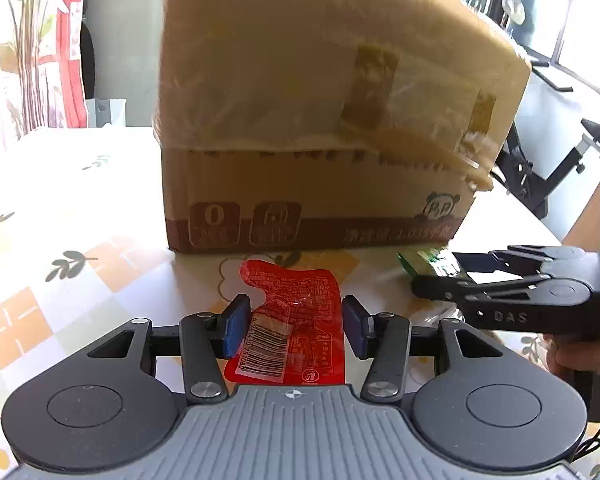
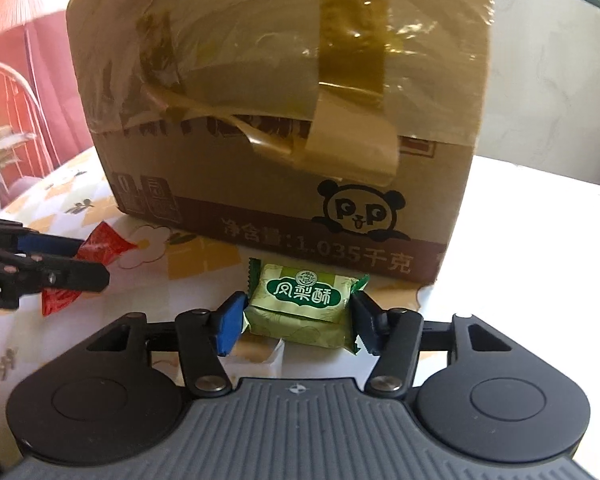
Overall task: Organize snacks
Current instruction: 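Carry red packet and green pastry into the box and open both grippers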
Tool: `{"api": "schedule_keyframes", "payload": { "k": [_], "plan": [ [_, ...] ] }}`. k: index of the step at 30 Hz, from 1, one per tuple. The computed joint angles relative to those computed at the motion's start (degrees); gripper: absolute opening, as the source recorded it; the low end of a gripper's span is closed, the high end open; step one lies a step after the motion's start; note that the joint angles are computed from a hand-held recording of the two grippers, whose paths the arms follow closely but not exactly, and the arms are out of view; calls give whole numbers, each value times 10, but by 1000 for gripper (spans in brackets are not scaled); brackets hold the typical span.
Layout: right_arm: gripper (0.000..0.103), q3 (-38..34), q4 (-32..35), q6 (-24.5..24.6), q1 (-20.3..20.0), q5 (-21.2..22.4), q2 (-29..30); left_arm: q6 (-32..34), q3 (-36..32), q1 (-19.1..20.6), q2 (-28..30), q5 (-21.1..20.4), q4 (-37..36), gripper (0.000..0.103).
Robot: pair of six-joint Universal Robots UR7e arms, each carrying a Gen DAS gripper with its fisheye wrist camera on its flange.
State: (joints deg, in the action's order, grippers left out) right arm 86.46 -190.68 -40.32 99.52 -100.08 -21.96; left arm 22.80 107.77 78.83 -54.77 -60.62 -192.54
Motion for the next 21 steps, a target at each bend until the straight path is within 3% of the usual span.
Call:
{"api": "schedule_keyframes", "payload": {
  "k": [9,13,21],
  "plan": [
    [59,76,-53,30,9,46,-46,21,31,-18,-27,-3,-33,53],
    [59,100,-79,31,13,77,-73,38,35,-34,-53,-25,-36,53],
    [59,57,-114,11,43,142,-84,100,-23,-69,-67,-84,-60,53]
  ]
}}
